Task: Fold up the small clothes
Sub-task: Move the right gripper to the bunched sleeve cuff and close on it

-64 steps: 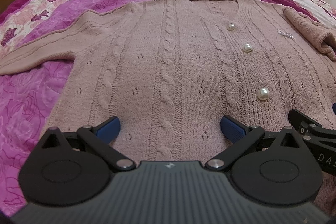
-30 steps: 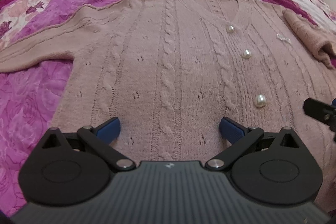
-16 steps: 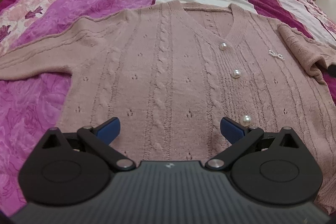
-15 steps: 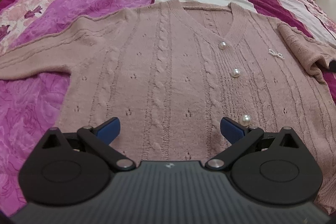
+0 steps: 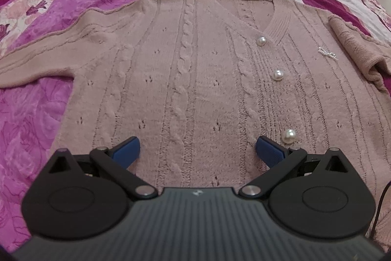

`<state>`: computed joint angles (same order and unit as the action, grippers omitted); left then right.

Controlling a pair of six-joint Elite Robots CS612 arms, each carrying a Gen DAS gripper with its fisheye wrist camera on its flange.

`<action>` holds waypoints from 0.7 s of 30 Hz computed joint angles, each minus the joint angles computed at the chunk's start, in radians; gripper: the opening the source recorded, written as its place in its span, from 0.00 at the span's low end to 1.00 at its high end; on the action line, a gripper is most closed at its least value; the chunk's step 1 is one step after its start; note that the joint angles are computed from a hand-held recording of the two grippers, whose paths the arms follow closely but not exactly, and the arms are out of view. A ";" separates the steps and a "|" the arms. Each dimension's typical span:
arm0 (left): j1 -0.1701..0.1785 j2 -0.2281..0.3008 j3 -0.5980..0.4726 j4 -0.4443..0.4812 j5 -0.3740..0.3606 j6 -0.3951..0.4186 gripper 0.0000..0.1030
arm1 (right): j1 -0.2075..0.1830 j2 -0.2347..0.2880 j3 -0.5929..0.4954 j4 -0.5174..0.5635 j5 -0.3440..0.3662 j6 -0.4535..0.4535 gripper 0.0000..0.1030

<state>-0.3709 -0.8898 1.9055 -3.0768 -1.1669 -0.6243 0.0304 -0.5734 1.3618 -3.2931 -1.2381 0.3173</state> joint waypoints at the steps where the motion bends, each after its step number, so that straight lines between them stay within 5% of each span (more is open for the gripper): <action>1: 0.001 0.001 -0.002 0.003 -0.003 -0.003 1.00 | -0.002 0.010 -0.016 0.003 -0.010 0.009 1.00; 6: 0.001 0.009 -0.011 0.026 -0.001 -0.001 1.00 | -0.009 0.060 -0.095 0.046 -0.057 0.066 1.00; 13: -0.002 0.014 -0.017 0.044 0.010 -0.004 1.00 | -0.026 0.130 -0.197 0.032 -0.028 0.145 0.93; 16: -0.005 0.016 -0.019 0.045 0.018 0.001 1.00 | -0.026 0.148 -0.232 0.040 -0.029 0.179 0.75; 18: -0.004 0.016 -0.020 0.048 0.017 0.000 1.00 | -0.027 0.151 -0.247 0.067 -0.027 0.195 0.40; 21: -0.003 0.015 -0.022 0.052 0.014 0.000 1.00 | -0.032 0.152 -0.259 0.087 -0.031 0.222 0.08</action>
<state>-0.3741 -0.8743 1.8838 -3.0249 -1.1524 -0.6240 -0.0012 -0.4213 1.1025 -3.2059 -1.2689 0.5389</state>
